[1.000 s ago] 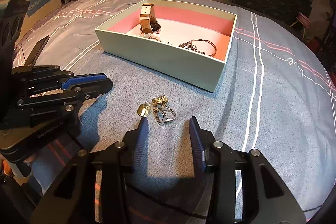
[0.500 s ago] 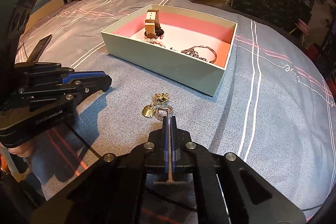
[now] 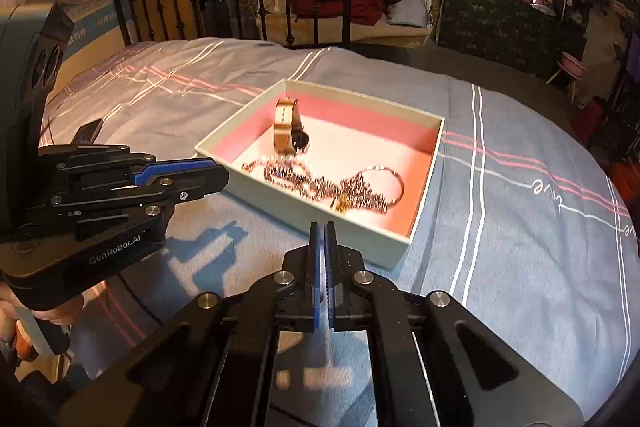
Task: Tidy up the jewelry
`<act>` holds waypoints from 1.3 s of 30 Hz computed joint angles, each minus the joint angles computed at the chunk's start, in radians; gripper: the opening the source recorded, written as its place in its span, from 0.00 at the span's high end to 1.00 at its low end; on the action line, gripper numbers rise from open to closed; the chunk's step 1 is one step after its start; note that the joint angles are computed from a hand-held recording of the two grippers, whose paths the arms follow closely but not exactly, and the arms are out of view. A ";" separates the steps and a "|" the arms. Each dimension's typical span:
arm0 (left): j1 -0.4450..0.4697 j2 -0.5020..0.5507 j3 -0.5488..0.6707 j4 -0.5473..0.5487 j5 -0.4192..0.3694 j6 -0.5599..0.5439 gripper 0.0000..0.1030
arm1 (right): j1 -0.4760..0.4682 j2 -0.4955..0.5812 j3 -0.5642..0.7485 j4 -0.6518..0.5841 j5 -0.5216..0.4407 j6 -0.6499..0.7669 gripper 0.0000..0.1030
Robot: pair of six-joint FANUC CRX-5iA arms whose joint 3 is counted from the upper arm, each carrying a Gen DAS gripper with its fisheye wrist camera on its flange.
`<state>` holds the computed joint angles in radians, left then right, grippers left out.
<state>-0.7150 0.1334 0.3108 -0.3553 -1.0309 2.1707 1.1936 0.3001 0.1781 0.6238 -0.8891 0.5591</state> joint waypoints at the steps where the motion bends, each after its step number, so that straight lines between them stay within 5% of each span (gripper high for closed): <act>1: 0.012 0.014 0.027 0.010 0.001 -0.016 0.91 | -0.009 0.013 0.021 0.016 -0.001 -0.005 0.97; 9: 0.063 0.135 0.209 0.047 -0.075 -0.057 0.91 | -0.056 0.122 0.216 -0.014 -0.085 0.087 0.97; 24: 0.079 0.193 0.272 0.075 -0.143 -0.081 0.91 | -0.068 0.161 0.273 -0.082 -0.145 0.164 0.97; 26: 0.081 0.204 0.292 0.081 -0.168 -0.086 0.78 | -0.067 0.164 0.283 -0.099 -0.163 0.179 0.96; 28: 0.070 0.195 0.295 0.040 -0.184 -0.038 0.17 | -0.062 0.162 0.280 -0.107 -0.186 0.187 0.77; 29: 0.061 0.166 0.260 0.010 -0.154 -0.002 0.15 | -0.054 0.146 0.246 -0.079 -0.181 0.160 0.43; 30: 0.060 0.143 0.230 0.006 -0.136 0.009 0.15 | -0.044 0.122 0.195 -0.043 -0.169 0.122 0.23; 39: -0.015 0.004 -0.039 0.030 -0.052 0.028 0.17 | 0.031 -0.037 -0.096 -0.024 -0.168 -0.010 0.23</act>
